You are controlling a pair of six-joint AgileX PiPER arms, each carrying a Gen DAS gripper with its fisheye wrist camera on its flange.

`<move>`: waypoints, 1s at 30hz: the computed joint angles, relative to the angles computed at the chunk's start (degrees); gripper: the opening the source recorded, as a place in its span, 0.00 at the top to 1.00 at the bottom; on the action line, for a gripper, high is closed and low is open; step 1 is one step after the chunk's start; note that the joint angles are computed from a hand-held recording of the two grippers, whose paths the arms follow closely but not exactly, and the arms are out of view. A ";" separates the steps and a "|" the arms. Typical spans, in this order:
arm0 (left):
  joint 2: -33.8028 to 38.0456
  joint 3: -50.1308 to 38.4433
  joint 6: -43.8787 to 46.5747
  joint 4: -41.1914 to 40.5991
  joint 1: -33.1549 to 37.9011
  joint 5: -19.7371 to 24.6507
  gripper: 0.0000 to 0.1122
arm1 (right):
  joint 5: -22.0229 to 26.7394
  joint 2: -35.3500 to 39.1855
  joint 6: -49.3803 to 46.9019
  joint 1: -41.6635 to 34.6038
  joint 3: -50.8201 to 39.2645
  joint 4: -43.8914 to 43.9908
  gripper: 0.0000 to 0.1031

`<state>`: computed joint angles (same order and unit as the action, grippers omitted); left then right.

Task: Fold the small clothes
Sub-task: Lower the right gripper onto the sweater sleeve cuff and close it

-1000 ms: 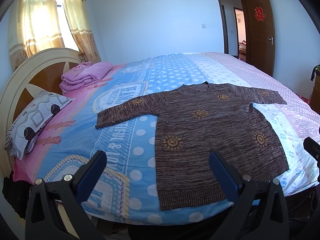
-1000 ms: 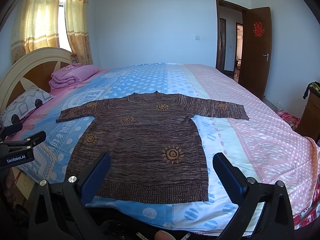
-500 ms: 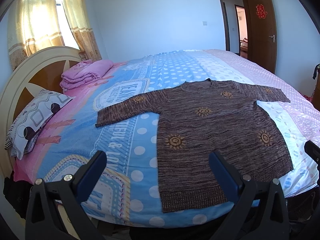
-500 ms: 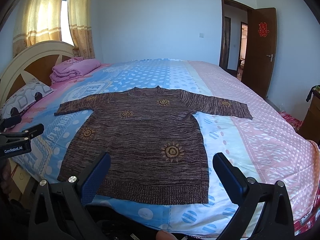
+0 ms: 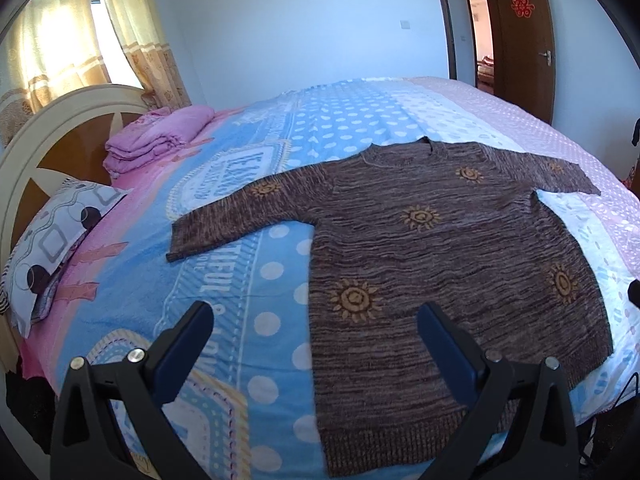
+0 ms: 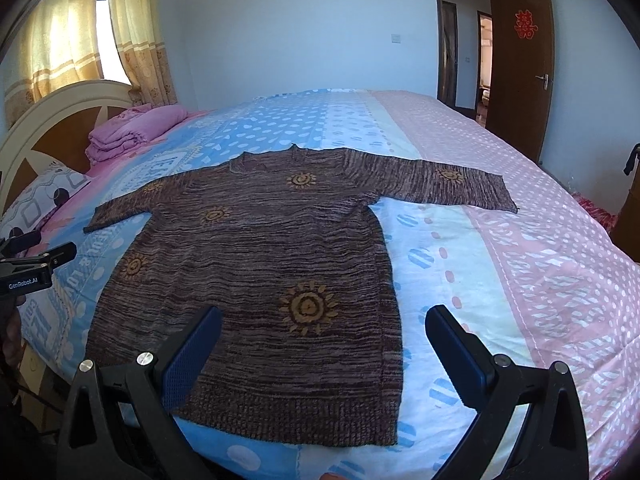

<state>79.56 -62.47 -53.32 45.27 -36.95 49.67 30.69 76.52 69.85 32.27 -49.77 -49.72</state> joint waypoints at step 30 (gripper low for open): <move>49.06 -54.22 14.03 -2.85 13.10 6.77 0.08 | 15.39 46.90 -53.75 -49.22 -61.39 47.98 0.43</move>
